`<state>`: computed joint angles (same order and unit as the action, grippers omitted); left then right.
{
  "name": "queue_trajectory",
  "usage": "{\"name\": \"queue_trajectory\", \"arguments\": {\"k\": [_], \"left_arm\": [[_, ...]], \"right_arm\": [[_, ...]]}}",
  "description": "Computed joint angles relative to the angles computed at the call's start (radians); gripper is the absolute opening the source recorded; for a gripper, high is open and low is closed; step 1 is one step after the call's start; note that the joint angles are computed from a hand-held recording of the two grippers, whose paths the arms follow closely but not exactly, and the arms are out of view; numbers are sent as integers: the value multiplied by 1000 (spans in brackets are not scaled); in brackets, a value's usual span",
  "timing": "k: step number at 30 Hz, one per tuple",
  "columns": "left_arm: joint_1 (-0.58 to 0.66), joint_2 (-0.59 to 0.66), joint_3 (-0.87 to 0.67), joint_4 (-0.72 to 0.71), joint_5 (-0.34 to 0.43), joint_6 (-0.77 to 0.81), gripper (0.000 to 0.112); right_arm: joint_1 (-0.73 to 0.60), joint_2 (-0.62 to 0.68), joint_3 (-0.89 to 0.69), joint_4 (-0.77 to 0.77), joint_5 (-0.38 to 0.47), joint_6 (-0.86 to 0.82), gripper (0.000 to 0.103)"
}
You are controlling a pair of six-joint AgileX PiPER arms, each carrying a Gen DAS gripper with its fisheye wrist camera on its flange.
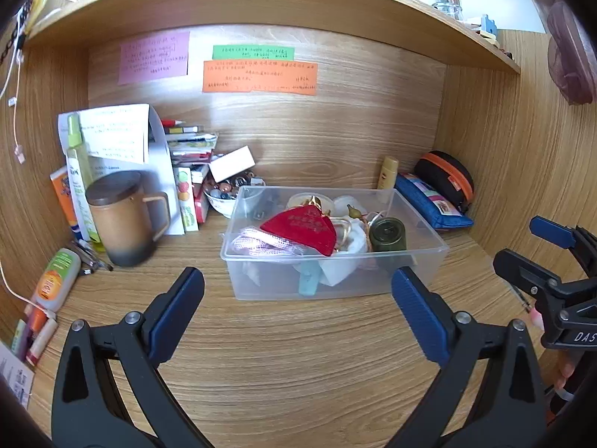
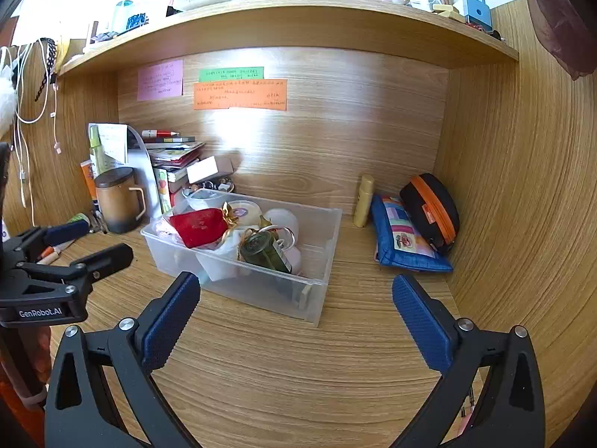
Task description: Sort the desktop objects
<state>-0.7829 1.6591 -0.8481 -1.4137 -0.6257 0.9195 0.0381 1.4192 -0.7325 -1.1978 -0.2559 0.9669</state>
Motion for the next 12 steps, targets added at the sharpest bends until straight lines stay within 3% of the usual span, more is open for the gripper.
{"name": "queue_trajectory", "arguments": {"k": [5, 12], "left_arm": [[-11, -1, 2, 35, 0, -6, 102], [-49, 12, -13, 50, -52, 5, 102]], "right_arm": [[1, 17, 19, 130, -15, -121, 103], [17, 48, 3, 155, 3, -147, 103]]}}
